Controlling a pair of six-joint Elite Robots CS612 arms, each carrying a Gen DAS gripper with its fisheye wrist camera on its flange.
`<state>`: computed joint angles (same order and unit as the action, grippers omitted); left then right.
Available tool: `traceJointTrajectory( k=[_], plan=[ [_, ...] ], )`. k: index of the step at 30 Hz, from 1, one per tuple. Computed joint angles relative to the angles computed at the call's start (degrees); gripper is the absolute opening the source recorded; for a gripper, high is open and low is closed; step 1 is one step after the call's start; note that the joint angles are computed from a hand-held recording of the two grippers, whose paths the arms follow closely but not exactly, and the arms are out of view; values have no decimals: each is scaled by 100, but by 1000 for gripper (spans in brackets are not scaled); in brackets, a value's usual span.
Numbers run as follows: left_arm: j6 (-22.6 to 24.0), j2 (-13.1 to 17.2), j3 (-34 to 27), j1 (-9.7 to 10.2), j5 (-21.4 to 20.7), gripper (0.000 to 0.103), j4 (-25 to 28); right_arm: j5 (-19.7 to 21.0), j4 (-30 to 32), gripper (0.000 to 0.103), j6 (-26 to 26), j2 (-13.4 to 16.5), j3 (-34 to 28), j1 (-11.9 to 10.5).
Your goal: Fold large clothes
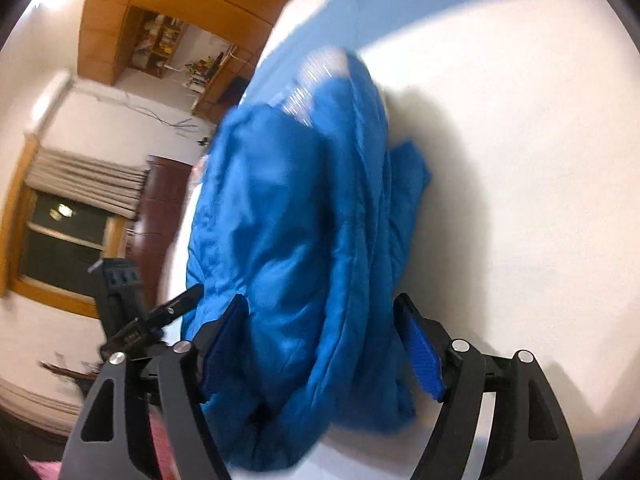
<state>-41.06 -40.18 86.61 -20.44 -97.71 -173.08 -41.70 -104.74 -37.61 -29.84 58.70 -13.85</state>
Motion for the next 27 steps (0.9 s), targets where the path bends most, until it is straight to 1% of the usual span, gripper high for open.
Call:
traceJointTrajectory(
  k=[1, 2, 4, 6, 8, 9, 10, 11, 12, 13, 14, 15, 16, 19, 21, 24, 27],
  plan=[
    [28, -105, 89, -46, 219, 79, 79, -178, -570, 75, 90, -212, 305, -21],
    [53, -178, 167, -84, 395, 79, 94, -370, -988, 74, 172, -361, 515, -30],
    [159, -397, 374, -234, 965, 79, 36, -608, -1723, 68, 285, -673, 954, -38],
    [207, -530, 446, -344, 1339, 79, 108, -673, -1929, 54, 88, -917, 1234, -35],
    [175, -605, 448, -441, 1590, 79, 266, -729, -2199, 50, -100, -1094, 1461, 26],
    [148, -614, 437, -467, 1575, 79, 268, -825, -2335, 45, -164, -1184, 1570, 91],
    [130, -606, 421, -484, 1508, 79, 250, -934, -2357, 43, -297, -1231, 1629, 147],
    [128, -596, 400, -495, 1476, 78, 280, -1030, -2302, 36, -335, -1241, 1612, 212],
    [141, -575, 365, -509, 1471, 76, 358, -1168, -2302, 30, -322, -1250, 1629, 261],
    [154, -555, 389, -517, 1407, 74, 383, -1378, -2448, 30, -233, -1254, 1679, 306],
    [148, -535, 374, -514, 1343, 72, 457, -1579, -2644, 26, -160, -1262, 1772, 320],
    [126, -498, 357, -505, 1244, 71, 580, -1715, -2712, 24, -84, -1261, 1792, 342],
    [136, -464, 393, -503, 1198, 73, 600, -1803, -2622, 24, 4, -1223, 1752, 337],
    [272, -421, 400, -530, 1313, 77, 675, -1939, -2377, 22, 160, -1141, 1684, 339],
    [242, -366, 379, -506, 1193, 79, 710, -1989, -2277, 23, 232, -1089, 1663, 335],
    [235, -311, 397, -496, 1133, 80, 696, -1931, -2320, 23, 330, -963, 1657, 317],
    [185, -280, 386, -489, 1131, 80, 711, -1902, -2436, 23, 359, -928, 1692, 309]
  ],
)
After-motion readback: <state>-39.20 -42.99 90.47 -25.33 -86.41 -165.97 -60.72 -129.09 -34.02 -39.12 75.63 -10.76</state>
